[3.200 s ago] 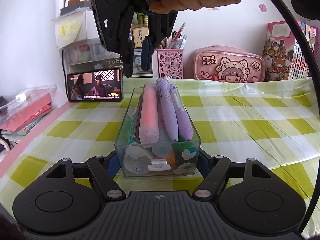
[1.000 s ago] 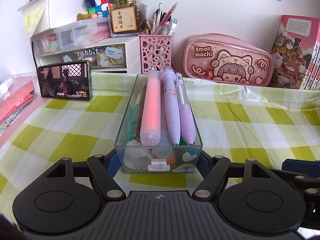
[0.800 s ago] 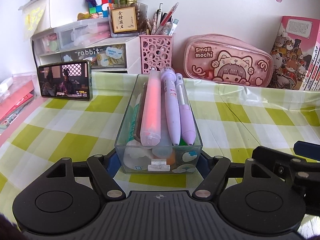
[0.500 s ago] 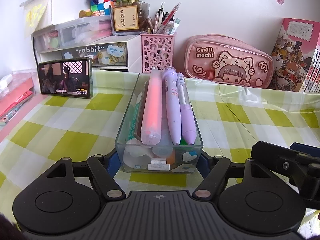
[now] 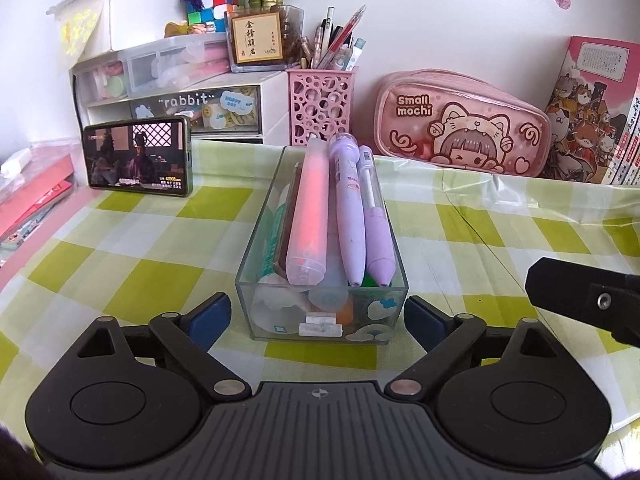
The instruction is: Organize stationery
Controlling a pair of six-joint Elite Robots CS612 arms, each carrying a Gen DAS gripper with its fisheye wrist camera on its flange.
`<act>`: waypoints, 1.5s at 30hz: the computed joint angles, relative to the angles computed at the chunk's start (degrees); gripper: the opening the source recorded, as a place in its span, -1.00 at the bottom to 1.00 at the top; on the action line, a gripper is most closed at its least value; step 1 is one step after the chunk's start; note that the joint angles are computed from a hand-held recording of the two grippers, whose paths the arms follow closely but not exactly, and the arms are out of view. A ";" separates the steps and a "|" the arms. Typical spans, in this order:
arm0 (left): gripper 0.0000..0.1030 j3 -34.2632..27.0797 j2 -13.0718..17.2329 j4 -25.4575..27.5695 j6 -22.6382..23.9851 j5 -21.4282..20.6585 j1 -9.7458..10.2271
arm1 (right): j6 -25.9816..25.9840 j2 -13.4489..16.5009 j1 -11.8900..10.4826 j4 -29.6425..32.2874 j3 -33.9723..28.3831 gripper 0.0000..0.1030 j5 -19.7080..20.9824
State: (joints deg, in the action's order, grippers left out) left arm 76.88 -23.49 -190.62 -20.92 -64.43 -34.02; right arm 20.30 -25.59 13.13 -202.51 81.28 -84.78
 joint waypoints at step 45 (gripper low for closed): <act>0.90 15.13 -7.49 -15.68 3.55 1.97 -1.89 | -10.13 -6.69 0.81 -2.43 8.07 0.60 1.39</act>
